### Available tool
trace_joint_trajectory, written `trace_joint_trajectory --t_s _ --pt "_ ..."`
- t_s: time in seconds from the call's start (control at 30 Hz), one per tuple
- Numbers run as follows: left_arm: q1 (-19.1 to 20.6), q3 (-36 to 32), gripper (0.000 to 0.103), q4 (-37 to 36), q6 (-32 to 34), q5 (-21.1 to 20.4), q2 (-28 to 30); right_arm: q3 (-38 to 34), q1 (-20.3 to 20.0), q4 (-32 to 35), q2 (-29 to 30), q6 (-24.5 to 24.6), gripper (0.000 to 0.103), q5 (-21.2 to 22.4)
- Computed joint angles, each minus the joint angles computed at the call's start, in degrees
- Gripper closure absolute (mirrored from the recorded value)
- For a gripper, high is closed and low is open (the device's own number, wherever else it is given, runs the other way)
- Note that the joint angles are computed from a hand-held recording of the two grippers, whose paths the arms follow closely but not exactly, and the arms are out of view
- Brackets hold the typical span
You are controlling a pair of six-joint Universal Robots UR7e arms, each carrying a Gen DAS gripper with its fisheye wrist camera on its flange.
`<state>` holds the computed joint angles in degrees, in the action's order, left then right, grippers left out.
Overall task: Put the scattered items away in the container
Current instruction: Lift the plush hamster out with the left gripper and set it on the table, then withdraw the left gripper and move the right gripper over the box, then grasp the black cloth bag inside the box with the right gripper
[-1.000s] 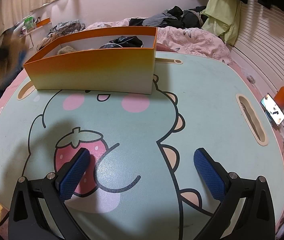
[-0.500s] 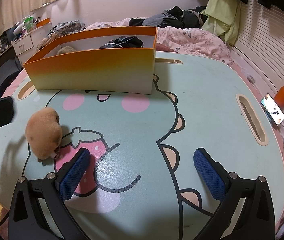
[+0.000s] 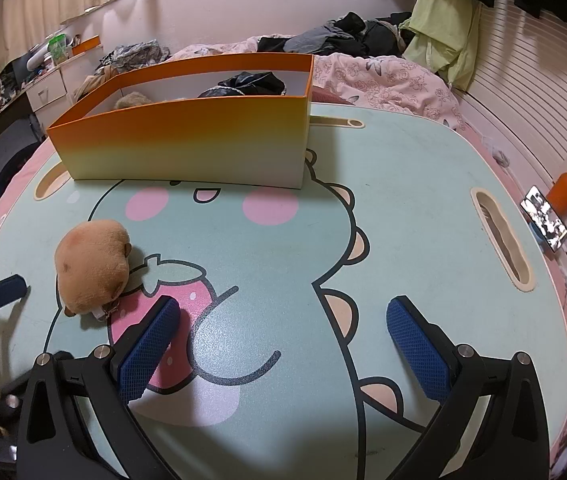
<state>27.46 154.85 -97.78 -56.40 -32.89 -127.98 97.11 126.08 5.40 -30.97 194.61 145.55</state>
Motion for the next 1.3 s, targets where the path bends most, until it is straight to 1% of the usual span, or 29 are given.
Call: trace_joint_trajectory --t_s 0.03,0.07,0.23,0.37,0.5,0.7,0.8,0.83,0.87,0.9,0.97,1.0,1.07,1.1,1.13,1.17,1.2,1.23,1.3 --pt "0.2 0.0 0.001 0.1 -0.8 0.4 0.2 0.0 0.0 0.0 0.0 0.0 0.0 0.0" --pt "0.4 0.1 0.0 0.1 -1.0 0.6 0.3 -0.1 0.0 0.0 0.0 0.0 0.0 0.0" --pt "-0.5 0.6 0.0 1.4 -2.4 1.2 -0.5 -0.3 0.0 0.3 0.1 0.6 0.0 0.3" --pt "-0.3 0.9 0.0 0.7 -1.5 1.4 -0.8 -0.9 0.1 1.5 0.2 1.2 0.0 0.4" --pt "-0.6 0.9 0.0 1.4 -1.9 1.4 -1.2 -0.7 0.0 1.4 0.0 0.7 0.0 0.1" --pt "-0.8 0.9 0.0 1.8 -2.1 1.3 -1.4 0.6 -0.6 -1.1 -0.8 -1.7 0.0 -0.5" --pt "-0.7 0.9 0.0 1.4 -1.9 1.4 -1.2 3.8 -1.1 -5.8 -3.2 -2.6 0.001 -2.1" --pt "-0.7 0.9 0.0 1.2 -1.9 1.4 -1.1 5.5 -1.4 -8.1 -4.7 -2.8 0.003 -3.0" --pt "-0.7 0.9 0.0 1.2 -1.8 1.4 -1.1 7.1 -1.5 -10.3 -6.1 -3.1 0.011 -3.5" --pt "-0.8 0.9 0.0 1.2 -1.8 1.4 -1.1 8.6 -1.3 -12.8 -7.8 -3.9 0.015 -3.5" --pt "-0.8 0.9 0.0 1.1 -1.7 1.5 -1.1 9.8 -0.3 -15.7 -10.4 -6.1 0.032 -2.1" --pt "-0.8 0.9 0.0 1.1 -1.7 1.5 -1.1 9.5 0.2 -16.0 -11.7 -7.8 0.036 -1.8" --pt "-0.8 0.9 0.0 1.2 -1.8 1.5 -1.1 7.0 0.9 -13.7 -13.4 -10.5 0.045 -2.9" --pt "-0.8 0.9 0.0 1.0 -1.6 1.4 -1.2 4.6 1.0 -11.7 -13.7 -12.2 0.047 -3.8" --pt "-0.7 1.0 0.0 0.7 -1.3 1.4 -1.1 1.9 0.9 -9.6 -13.5 -13.9 0.052 -4.9" --pt "-0.7 1.0 0.0 0.5 -1.2 1.4 -1.0 -1.2 0.6 -6.6 -12.5 -14.7 0.054 -5.8" --pt "-0.7 1.0 0.0 0.4 -1.1 1.4 -1.0 -5.5 0.0 -1.8 -10.6 -14.4 0.054 -7.0" --pt "-0.7 1.0 0.0 0.4 -1.1 1.4 -1.0 -9.8 -1.1 3.5 -8.6 -12.8 0.054 -9.1" --pt "-0.7 1.0 0.0 0.3 -1.1 1.4 -0.9 -16.9 -3.7 12.1 -4.8 -7.9 0.054 -15.2"
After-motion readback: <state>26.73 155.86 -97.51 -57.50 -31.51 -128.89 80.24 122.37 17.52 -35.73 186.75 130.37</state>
